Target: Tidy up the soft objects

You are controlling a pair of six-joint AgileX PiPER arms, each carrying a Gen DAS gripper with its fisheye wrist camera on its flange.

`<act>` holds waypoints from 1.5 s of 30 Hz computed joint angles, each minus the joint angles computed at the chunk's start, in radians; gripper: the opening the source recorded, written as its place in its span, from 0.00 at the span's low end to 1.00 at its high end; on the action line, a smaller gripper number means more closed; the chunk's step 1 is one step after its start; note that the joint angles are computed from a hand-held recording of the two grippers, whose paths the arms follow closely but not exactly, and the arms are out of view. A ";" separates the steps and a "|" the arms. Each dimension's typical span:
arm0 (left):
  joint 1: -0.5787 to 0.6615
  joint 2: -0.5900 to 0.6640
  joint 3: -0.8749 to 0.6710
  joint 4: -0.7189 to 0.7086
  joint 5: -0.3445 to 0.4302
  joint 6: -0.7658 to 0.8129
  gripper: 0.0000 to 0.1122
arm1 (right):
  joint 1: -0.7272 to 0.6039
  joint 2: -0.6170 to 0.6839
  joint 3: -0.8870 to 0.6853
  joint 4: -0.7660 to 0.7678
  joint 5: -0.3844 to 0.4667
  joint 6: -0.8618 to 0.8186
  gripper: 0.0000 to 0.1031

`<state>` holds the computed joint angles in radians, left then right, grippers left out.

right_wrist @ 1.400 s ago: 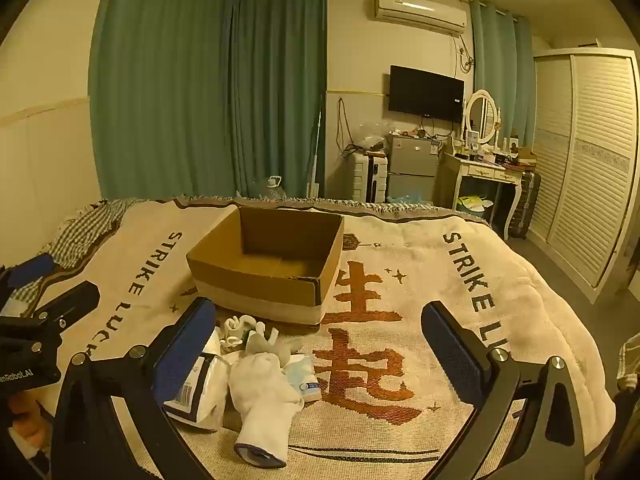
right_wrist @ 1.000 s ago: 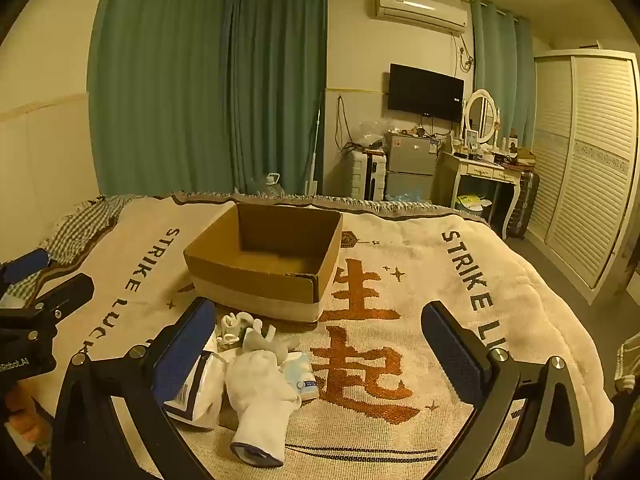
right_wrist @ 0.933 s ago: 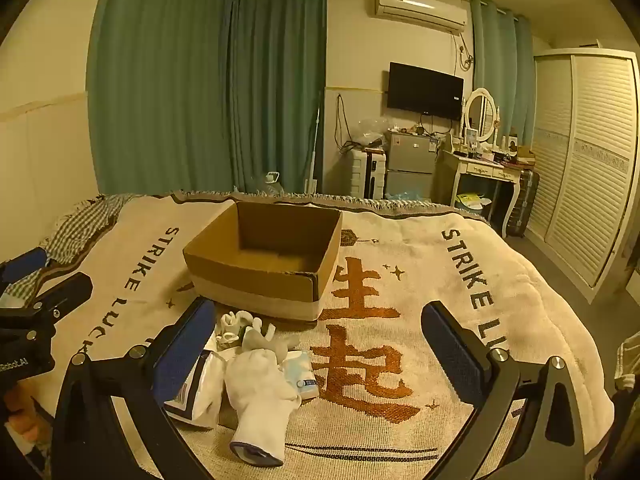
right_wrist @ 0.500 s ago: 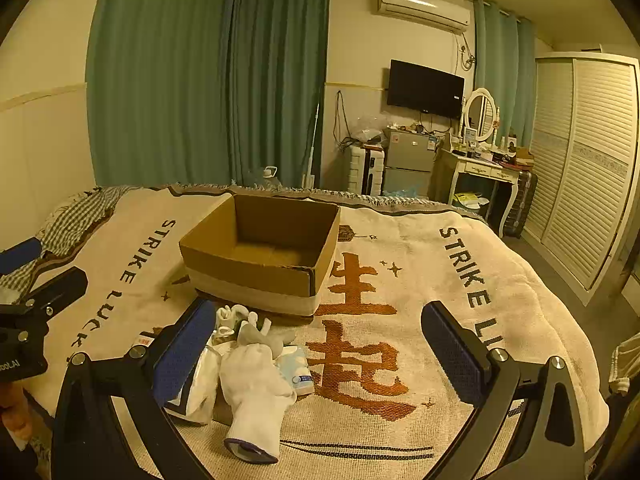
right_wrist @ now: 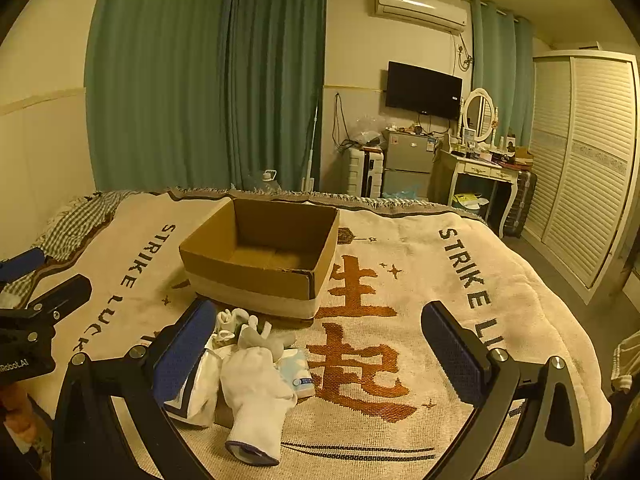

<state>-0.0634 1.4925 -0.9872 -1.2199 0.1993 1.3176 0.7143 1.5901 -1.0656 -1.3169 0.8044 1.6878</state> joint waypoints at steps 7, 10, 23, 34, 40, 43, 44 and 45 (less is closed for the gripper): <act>0.002 0.000 0.001 -0.006 0.000 0.008 0.92 | -0.002 -0.002 0.000 0.000 -0.003 -0.003 1.00; -0.002 -0.001 0.005 -0.018 -0.004 0.024 0.92 | -0.003 -0.004 0.003 -0.001 -0.006 -0.004 1.00; -0.008 0.008 -0.003 0.041 -0.005 -0.029 0.92 | -0.007 -0.007 0.009 0.007 -0.010 -0.012 1.00; -0.007 0.011 -0.006 0.049 -0.004 -0.037 0.92 | -0.003 -0.006 0.007 0.010 -0.012 -0.023 1.00; -0.005 0.012 -0.011 0.060 0.002 -0.046 0.92 | 0.008 -0.009 -0.002 0.021 -0.002 -0.047 1.00; -0.001 0.003 -0.003 0.018 0.004 0.003 0.92 | 0.022 -0.008 -0.013 0.028 0.018 -0.061 1.00; 0.001 -0.001 0.000 0.000 0.000 0.024 0.92 | 0.026 -0.009 -0.013 0.029 0.022 -0.062 1.00; 0.003 -0.009 0.004 0.002 0.000 0.023 0.92 | 0.030 -0.010 -0.015 0.032 0.026 -0.067 1.00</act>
<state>-0.0607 1.4835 -0.9835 -1.2183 0.1993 1.3408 0.7443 1.5800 -1.0807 -1.2852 0.8299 1.6211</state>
